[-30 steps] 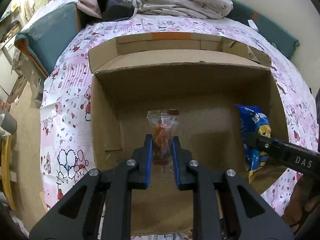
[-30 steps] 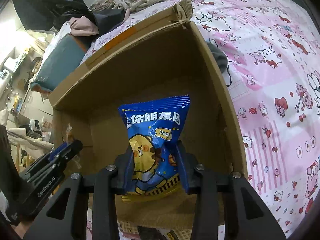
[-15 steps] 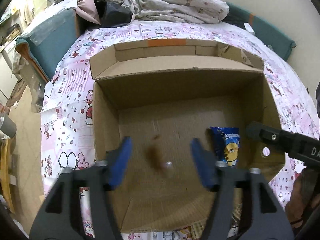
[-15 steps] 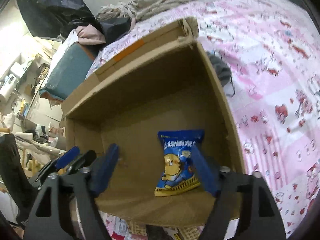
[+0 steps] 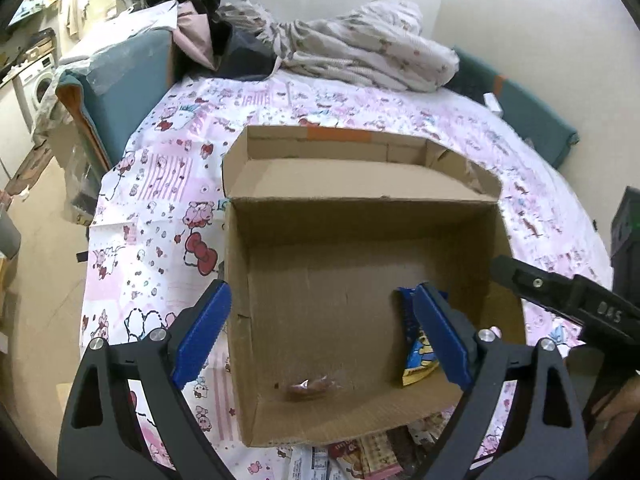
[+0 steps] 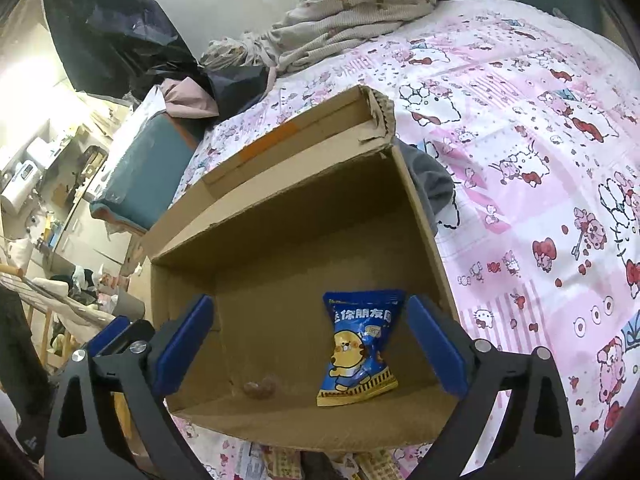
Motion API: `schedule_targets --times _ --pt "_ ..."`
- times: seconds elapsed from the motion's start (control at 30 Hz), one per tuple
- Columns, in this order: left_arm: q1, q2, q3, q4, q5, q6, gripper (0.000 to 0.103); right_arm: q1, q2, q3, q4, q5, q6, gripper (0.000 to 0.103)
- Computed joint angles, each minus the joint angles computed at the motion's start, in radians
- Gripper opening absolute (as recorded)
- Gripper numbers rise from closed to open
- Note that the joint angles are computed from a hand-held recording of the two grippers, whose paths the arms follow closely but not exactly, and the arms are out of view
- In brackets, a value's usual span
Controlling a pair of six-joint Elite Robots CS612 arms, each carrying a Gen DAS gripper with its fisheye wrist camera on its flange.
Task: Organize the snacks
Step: 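Carry both snacks into the box and open both tools to drop them, then grasp the plaid wafer bar with the right tool while the left grasps a white-red bar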
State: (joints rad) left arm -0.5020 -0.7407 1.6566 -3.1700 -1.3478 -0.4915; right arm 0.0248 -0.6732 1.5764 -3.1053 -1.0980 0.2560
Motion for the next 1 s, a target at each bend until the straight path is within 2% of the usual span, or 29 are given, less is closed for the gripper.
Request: schedule_targets --times 0.07,0.13,0.33,0.57,0.73,1.0 --pt "-0.005 -0.010 0.013 -0.003 0.031 -0.001 0.092 0.000 -0.008 0.014 -0.018 0.000 0.003 0.099" --pt "-0.011 -0.019 0.028 -0.006 0.070 -0.022 0.098 -0.001 -0.018 0.030 -0.030 0.002 0.003 0.099" --pt "-0.005 -0.047 0.073 -0.016 0.044 -0.073 0.099 -0.007 -0.053 0.087 -0.042 0.016 -0.001 0.099" --pt "-0.018 -0.075 0.135 -0.053 0.054 -0.072 0.099 -0.009 -0.087 0.149 -0.057 0.016 -0.012 0.099" --pt "-0.023 -0.094 0.168 -0.020 0.041 -0.098 0.099 -0.009 -0.108 0.187 -0.050 0.021 -0.023 0.099" --pt "-0.030 -0.113 0.216 0.021 0.022 -0.150 0.099 -0.020 -0.132 0.248 -0.024 0.069 0.009 0.099"
